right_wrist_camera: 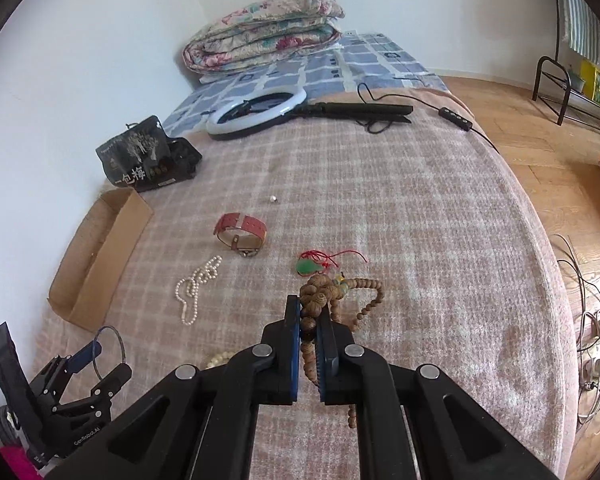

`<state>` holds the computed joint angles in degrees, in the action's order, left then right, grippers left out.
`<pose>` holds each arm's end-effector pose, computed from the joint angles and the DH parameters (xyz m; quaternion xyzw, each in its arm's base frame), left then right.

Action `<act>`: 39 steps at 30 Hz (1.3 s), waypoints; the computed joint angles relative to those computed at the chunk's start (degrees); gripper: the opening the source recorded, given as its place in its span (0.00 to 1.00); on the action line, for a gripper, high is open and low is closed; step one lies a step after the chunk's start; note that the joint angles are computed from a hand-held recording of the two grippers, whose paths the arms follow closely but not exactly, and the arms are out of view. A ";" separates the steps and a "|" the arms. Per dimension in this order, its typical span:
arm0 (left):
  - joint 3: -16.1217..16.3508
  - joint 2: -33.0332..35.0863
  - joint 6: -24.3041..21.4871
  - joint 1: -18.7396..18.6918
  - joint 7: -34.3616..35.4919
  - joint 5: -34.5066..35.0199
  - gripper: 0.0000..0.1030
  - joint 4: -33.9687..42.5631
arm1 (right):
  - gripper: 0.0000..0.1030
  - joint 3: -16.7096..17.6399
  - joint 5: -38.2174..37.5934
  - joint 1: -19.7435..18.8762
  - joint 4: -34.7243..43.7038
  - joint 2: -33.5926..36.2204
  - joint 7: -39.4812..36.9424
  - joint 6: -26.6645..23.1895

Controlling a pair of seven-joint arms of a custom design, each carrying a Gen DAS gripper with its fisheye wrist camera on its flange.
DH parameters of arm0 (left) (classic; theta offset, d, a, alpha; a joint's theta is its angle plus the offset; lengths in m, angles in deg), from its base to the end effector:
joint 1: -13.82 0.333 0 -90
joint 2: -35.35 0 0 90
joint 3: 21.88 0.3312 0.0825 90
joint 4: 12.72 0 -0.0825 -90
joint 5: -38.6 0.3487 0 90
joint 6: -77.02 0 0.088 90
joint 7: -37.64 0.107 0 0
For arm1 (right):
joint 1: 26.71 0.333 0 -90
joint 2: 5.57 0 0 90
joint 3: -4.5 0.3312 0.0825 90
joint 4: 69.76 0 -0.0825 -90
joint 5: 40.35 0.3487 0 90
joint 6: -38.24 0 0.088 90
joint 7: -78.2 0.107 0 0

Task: Organize jewelry
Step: 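Lift the blue bangle with the left tool while the right tool lifts the bead mala, then lower both held items into the cardboard box and open both tools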

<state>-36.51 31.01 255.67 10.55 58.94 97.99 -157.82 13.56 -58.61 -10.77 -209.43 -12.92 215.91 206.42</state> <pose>0.4002 -0.2074 0.3922 -0.6162 0.7154 -0.2711 0.1873 0.4301 0.2249 0.4595 -0.6370 0.7039 -0.1326 0.2851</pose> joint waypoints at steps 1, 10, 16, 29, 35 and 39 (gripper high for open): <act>0.53 -0.59 0.31 -0.39 1.80 -1.80 0.71 -0.46 | 0.04 0.12 -0.11 0.05 0.20 -0.42 0.15 -0.03; 4.42 -5.97 1.47 -3.23 20.24 -19.66 0.71 -3.52 | 0.04 2.76 -3.85 0.11 4.80 -1.55 3.05 -1.02; 11.11 -8.36 0.97 -8.70 33.04 -31.78 0.71 -3.94 | 0.04 4.28 -8.75 2.11 11.79 1.30 5.65 -2.90; 9.17 -8.35 1.95 1.80 41.38 -40.32 0.71 -1.53 | 0.04 1.05 -10.13 12.14 29.23 11.79 0.79 -5.88; 5.47 -7.45 2.16 9.09 42.66 -42.82 0.71 -1.26 | 0.04 -0.44 -6.34 15.41 37.76 17.54 -5.16 -7.70; 4.01 -7.31 1.85 12.27 43.60 -43.89 0.71 -1.55 | 0.04 -1.30 -3.75 17.49 44.66 22.21 -9.26 -9.38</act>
